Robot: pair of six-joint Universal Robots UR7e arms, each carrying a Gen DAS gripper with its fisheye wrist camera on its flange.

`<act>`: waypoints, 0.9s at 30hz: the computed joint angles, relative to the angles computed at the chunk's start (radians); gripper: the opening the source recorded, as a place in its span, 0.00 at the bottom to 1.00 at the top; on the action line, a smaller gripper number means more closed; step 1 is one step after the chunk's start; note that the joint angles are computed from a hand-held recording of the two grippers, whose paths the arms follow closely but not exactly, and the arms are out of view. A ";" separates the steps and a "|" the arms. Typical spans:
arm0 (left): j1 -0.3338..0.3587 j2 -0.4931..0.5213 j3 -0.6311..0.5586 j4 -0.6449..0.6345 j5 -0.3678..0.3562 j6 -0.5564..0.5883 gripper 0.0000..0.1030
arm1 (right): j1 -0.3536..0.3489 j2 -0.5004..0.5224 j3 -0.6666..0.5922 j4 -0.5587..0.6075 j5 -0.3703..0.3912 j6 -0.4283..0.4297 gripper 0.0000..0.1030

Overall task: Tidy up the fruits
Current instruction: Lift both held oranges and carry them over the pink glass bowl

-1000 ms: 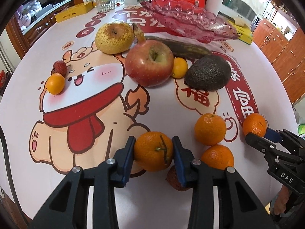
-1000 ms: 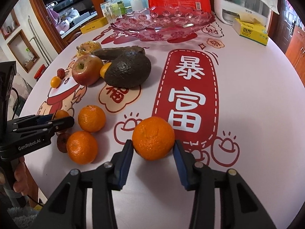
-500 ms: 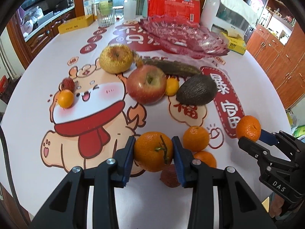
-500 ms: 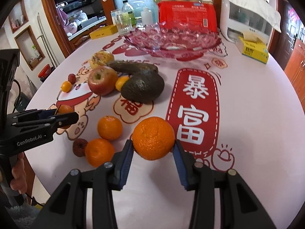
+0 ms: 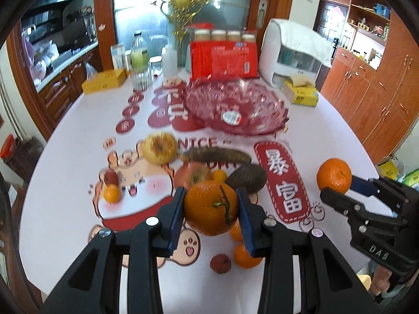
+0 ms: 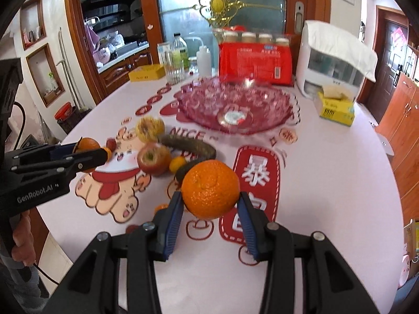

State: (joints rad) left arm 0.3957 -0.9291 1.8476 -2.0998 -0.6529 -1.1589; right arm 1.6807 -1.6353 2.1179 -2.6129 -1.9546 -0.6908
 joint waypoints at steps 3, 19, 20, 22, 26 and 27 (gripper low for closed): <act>-0.005 -0.001 -0.053 0.071 0.031 0.009 0.36 | 0.044 0.014 -0.060 0.022 -0.014 0.013 0.41; 0.070 0.116 -0.496 0.362 0.266 0.150 0.36 | 0.201 0.310 -0.547 0.130 -0.112 0.115 0.41; 0.085 0.135 -0.518 0.317 0.282 0.196 0.36 | 0.200 0.335 -0.572 0.124 -0.117 0.117 0.41; 0.112 0.169 -0.551 0.223 0.294 0.280 0.36 | 0.193 0.385 -0.616 0.107 -0.127 0.118 0.41; 0.183 0.256 -0.598 -0.046 0.281 0.499 0.36 | 0.162 0.481 -0.698 0.107 -0.136 0.143 0.42; 0.199 0.277 -0.612 -0.098 0.266 0.544 0.36 | 0.148 0.508 -0.721 0.108 -0.137 0.149 0.42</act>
